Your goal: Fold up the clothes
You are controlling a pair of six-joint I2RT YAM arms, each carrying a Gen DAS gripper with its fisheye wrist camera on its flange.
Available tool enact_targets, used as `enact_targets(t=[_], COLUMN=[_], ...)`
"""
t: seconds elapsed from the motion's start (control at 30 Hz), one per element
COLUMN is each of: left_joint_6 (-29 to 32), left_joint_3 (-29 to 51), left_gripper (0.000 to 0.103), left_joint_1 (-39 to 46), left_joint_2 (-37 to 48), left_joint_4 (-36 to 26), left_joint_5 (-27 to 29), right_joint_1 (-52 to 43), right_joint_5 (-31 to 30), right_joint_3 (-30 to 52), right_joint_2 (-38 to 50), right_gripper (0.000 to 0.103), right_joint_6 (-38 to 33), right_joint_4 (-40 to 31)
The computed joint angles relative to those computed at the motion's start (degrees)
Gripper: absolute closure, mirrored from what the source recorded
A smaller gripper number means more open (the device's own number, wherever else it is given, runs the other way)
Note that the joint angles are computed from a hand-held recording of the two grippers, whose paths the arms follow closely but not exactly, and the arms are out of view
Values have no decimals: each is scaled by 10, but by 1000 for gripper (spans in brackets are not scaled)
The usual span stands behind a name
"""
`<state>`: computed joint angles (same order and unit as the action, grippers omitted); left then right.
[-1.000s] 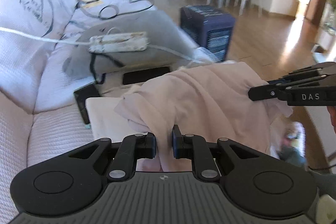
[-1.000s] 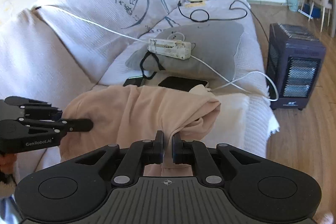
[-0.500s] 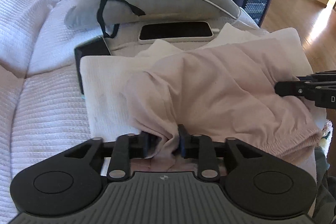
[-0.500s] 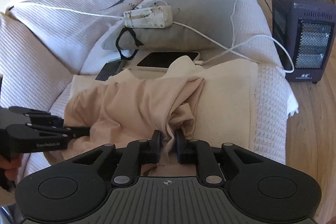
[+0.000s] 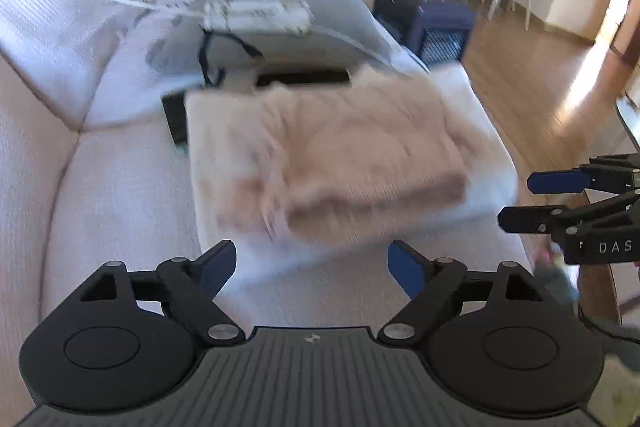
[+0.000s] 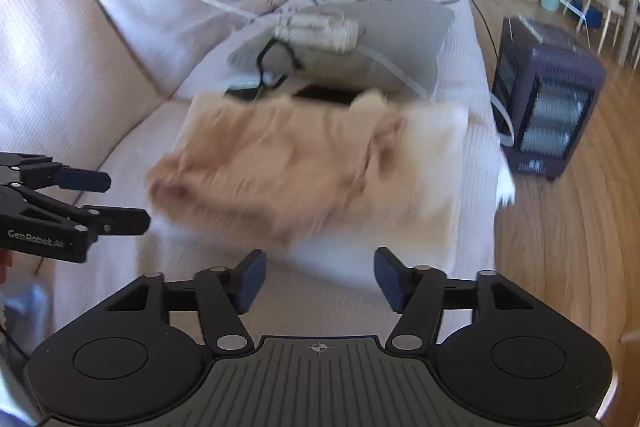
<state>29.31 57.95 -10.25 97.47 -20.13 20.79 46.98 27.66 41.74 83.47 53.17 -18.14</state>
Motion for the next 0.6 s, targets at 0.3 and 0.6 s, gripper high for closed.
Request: enact_targets(t=[0.3,0.6], left_joint_6=[30,8], left_joint_3=[-181,-261], left_gripper=[15,11], left_joint_1=[12,3], left_joint_2=[-60,-53], left_joint_4=[65,132], left_joint_5=[-49,-86], right_joint_1=[170,201], right_joint_5=[12,10], right_joint_3=[11,42], right_joint_2=[80,192], right_gripper=[29,22], right_joint_6=[195,257], right_joint_4=[-59,-42])
